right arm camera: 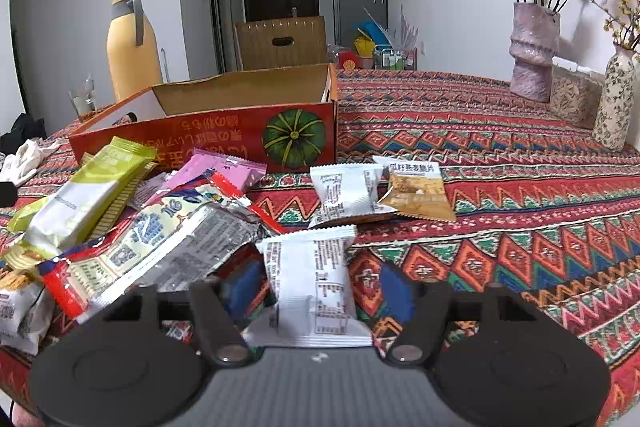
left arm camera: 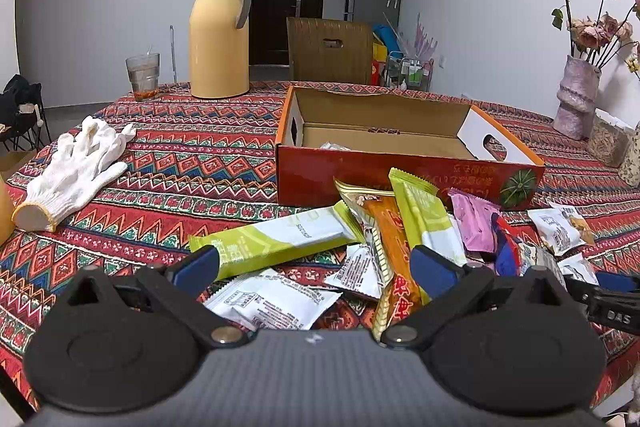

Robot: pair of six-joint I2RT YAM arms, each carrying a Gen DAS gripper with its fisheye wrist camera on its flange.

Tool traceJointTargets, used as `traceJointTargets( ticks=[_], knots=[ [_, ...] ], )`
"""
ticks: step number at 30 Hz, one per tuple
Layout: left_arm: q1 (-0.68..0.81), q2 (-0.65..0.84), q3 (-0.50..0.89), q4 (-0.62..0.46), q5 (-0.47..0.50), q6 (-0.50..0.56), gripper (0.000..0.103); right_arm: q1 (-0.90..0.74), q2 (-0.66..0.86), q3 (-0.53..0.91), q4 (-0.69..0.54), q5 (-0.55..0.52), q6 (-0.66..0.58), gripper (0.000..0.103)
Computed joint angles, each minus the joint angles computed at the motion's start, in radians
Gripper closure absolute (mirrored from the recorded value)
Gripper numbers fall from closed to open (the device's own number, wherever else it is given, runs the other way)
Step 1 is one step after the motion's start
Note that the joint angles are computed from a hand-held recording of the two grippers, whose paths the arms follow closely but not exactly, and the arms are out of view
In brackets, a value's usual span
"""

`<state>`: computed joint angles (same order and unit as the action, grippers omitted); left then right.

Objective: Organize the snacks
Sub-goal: 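Move both grippers back to the pile while the right gripper grasps a white packet, then grasp a white-and-orange cracker packet with the left gripper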

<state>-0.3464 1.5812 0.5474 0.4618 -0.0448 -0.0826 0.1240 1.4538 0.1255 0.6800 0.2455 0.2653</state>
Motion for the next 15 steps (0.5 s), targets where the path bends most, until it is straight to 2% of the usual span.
traceJointTargets(
  ticks=[3, 8, 15],
  knots=[
    [0.000, -0.007, -0.009, -0.003, 0.002, 0.001, 0.000, -0.002, 0.040, 0.003, 0.035, -0.001, 0.012, 0.064],
    [0.001, -0.017, -0.015, -0.024, 0.010, -0.006, 0.000, 0.009, -0.005, -0.040, 0.080, 0.016, 0.028, 0.064],
    [-0.028, -0.046, -0.037, -0.070, 0.025, -0.013, 0.000, 0.046, -0.124, -0.084, 0.051, 0.062, 0.051, 0.064]
  ],
)
